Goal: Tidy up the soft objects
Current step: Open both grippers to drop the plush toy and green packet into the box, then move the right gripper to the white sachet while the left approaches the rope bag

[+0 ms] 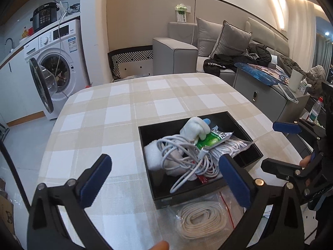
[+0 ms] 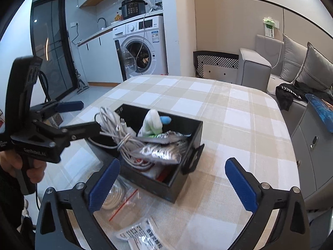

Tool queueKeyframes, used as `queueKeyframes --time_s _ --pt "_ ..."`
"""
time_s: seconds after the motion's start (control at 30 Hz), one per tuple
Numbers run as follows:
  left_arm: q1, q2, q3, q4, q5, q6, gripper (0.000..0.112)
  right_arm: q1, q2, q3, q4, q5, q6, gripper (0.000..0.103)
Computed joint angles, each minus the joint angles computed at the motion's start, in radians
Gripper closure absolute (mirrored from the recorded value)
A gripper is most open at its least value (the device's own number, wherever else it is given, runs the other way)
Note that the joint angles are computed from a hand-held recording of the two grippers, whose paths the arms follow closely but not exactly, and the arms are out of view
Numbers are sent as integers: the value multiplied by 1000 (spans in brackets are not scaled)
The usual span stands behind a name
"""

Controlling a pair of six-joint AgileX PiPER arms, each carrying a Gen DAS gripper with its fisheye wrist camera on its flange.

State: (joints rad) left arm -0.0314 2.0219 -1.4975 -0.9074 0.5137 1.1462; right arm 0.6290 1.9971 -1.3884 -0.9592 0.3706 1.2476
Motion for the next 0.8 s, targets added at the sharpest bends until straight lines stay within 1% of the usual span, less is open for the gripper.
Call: queueKeyframes --time_s 0.2,0.27,0.33,0.47,0.6,0.73,0.8 --pt "8 -84 170 -101 -59 136 9 42 -24 65 -28 18 8 0" --pt "9 -96 206 -115 -71 159 9 43 -35 101 -64 -1 50 0" --pt "7 -103 234 -131 -89 181 9 40 -42 126 -42 -10 43 0" --pt "0 -107 274 -162 -113 231 9 44 -57 179 -50 -22 65 0" --pt "-9 -101 290 -158 -134 245 9 57 -54 205 -1 -16 -7 0" --pt "-14 -94 299 -156 -140 257 9 59 -36 208 123 -20 -141 0" --pt "-21 -93 306 -156 -148 261 9 57 -33 218 159 -37 -177 0"
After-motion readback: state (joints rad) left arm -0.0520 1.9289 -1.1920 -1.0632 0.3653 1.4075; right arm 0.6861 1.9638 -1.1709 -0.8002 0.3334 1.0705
